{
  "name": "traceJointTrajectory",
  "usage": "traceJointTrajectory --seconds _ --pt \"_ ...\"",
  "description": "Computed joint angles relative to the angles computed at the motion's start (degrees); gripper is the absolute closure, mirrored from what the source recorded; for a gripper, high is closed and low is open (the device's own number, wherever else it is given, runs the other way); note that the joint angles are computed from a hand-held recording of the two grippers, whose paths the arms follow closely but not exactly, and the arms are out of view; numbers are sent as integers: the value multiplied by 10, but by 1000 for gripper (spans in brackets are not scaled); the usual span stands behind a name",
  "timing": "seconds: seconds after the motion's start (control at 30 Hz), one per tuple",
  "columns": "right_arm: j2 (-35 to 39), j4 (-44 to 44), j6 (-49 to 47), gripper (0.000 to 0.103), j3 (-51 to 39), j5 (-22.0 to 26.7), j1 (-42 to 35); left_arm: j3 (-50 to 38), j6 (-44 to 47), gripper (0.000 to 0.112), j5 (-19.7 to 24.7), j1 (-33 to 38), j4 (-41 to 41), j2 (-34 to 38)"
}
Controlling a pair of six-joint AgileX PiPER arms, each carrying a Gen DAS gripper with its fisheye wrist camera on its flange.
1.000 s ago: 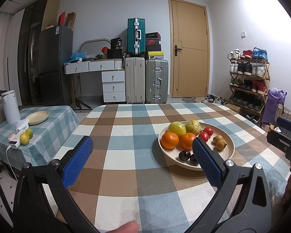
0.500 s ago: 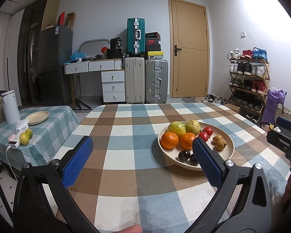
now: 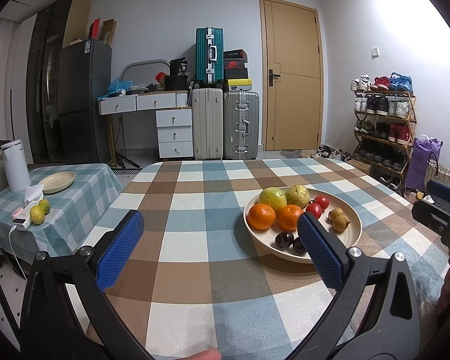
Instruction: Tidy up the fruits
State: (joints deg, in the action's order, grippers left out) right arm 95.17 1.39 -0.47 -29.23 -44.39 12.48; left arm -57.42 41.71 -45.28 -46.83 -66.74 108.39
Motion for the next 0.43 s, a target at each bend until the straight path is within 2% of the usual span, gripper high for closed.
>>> traceJointTrajectory --seconds 0.43 --pt "0 0 0 0 0 -1 0 -4 0 10 0 0 0 3"
